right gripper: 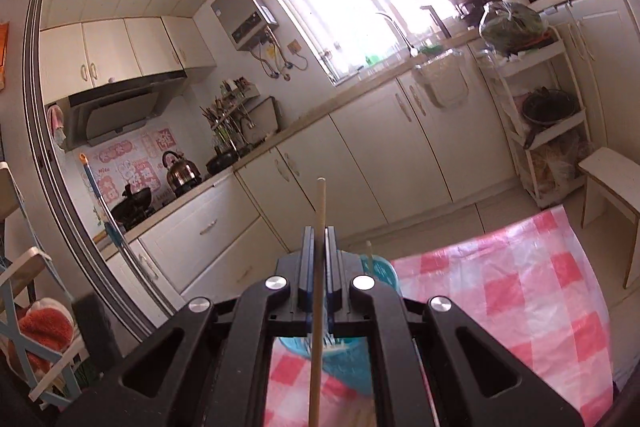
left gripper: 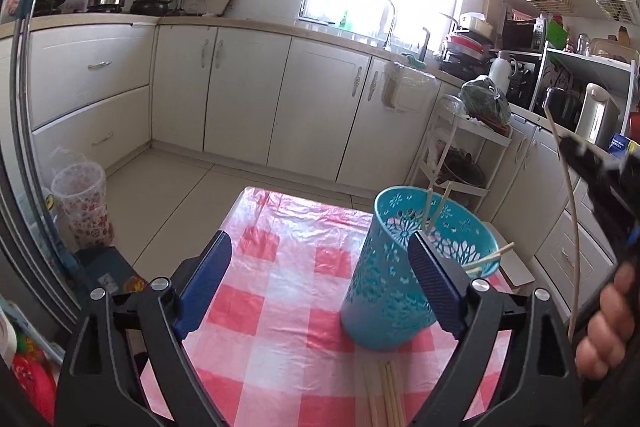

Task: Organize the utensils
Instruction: 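Carry the held stick up over the opening of the teal cup, then open the right gripper to drop the stick into the cup, then withdraw the right gripper from the cup back toward the sticks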

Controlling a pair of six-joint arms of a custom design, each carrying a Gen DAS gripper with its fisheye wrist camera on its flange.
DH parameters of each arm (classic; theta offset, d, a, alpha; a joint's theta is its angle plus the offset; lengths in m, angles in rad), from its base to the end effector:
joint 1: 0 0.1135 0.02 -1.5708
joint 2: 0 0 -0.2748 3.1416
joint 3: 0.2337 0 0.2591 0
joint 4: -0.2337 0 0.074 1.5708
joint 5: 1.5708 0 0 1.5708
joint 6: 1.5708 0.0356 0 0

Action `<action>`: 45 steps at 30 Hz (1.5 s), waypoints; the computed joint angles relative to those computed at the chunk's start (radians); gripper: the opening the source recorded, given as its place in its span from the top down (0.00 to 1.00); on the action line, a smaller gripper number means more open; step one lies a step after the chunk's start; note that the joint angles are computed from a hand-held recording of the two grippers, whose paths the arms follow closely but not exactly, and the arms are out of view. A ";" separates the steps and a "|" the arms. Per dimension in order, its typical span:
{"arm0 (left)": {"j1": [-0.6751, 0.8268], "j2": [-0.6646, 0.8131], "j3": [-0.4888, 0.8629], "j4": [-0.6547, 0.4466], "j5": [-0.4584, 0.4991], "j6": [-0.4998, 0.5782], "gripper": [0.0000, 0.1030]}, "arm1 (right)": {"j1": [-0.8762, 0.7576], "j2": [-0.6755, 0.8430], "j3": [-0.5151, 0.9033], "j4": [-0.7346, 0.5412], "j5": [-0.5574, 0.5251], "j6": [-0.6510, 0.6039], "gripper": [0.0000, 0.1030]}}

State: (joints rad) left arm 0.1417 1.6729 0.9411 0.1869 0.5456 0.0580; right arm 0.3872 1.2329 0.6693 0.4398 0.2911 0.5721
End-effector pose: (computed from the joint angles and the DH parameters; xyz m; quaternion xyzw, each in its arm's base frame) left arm 0.3639 0.0332 0.2090 0.0970 0.8439 -0.1865 0.4936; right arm 0.2643 0.0968 0.2755 0.1641 0.7295 0.2058 0.6313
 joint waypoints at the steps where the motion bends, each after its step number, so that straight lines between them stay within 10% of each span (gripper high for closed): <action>1: 0.013 0.000 -0.010 -0.008 0.008 0.008 0.16 | -0.005 0.039 0.037 0.023 0.010 -0.015 0.95; 25: 0.104 0.030 -0.047 -0.073 0.044 0.048 0.16 | 0.054 0.377 0.209 0.106 0.253 -0.185 0.94; 36: 0.132 -0.036 -0.067 -0.102 0.051 0.048 0.15 | 0.129 0.159 0.027 0.042 0.325 -0.175 0.59; 45: 0.177 -0.160 -0.143 -0.115 0.070 0.073 0.09 | 0.365 -0.122 -0.111 -0.287 0.603 -0.016 0.40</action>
